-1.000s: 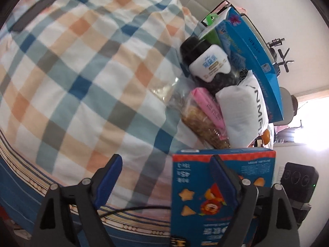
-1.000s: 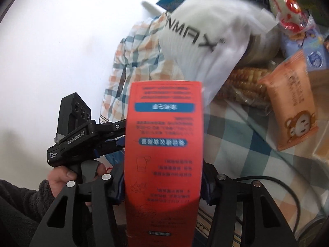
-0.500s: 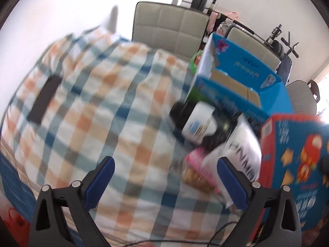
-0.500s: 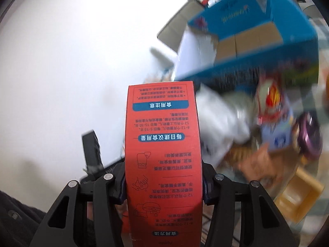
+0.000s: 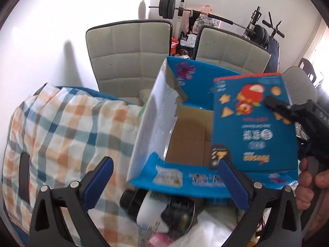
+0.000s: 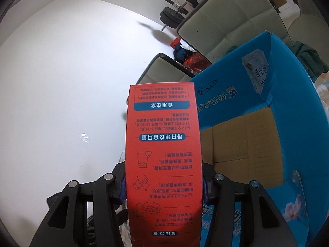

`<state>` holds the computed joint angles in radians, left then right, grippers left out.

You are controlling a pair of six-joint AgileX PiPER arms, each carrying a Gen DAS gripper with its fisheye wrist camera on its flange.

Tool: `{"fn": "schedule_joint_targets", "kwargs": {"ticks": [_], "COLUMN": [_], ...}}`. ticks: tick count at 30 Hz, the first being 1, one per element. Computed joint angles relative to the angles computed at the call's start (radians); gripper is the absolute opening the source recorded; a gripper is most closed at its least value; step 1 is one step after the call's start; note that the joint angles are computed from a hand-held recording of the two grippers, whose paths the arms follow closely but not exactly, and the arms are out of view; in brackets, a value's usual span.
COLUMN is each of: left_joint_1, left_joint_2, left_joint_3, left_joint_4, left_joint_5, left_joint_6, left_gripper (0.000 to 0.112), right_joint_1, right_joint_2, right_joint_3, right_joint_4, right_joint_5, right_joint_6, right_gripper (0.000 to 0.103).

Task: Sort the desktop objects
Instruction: 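Lower the biscuit box into the blue cardboard box and open the right gripper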

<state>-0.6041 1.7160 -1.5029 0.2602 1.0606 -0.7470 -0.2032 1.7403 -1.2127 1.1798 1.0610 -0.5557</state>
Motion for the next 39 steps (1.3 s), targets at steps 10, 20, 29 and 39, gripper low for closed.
{"fn": "schedule_joint_targets", "kwargs": {"ticks": [10, 20, 29, 39], "left_joint_1": [0.031, 0.036, 0.034, -0.034], "left_joint_2": [0.186, 0.157, 0.0, -0.167], "left_joint_3": [-0.127, -0.084, 0.078, 0.282], "left_joint_4": [-0.074, -0.093, -0.101, -0.137], "left_joint_5": [-0.03, -0.041, -0.062, -0.065], "left_joint_6": [0.097, 0.096, 0.049, 0.024], "left_gripper": [0.102, 0.102, 0.102, 0.102], "right_joint_1": [0.097, 0.205, 0.209, 0.16], "right_joint_2": [0.207, 0.188, 0.228, 0.156], "right_joint_3": [-0.16, -0.317, -0.372, -0.247], "right_joint_4": [-0.244, -0.745, -0.777, -0.654], "right_joint_5": [-0.064, -0.045, -0.018, -0.079], "right_joint_6": [0.252, 0.565, 0.574, 0.514], "right_gripper": [0.062, 0.082, 0.082, 0.082]}}
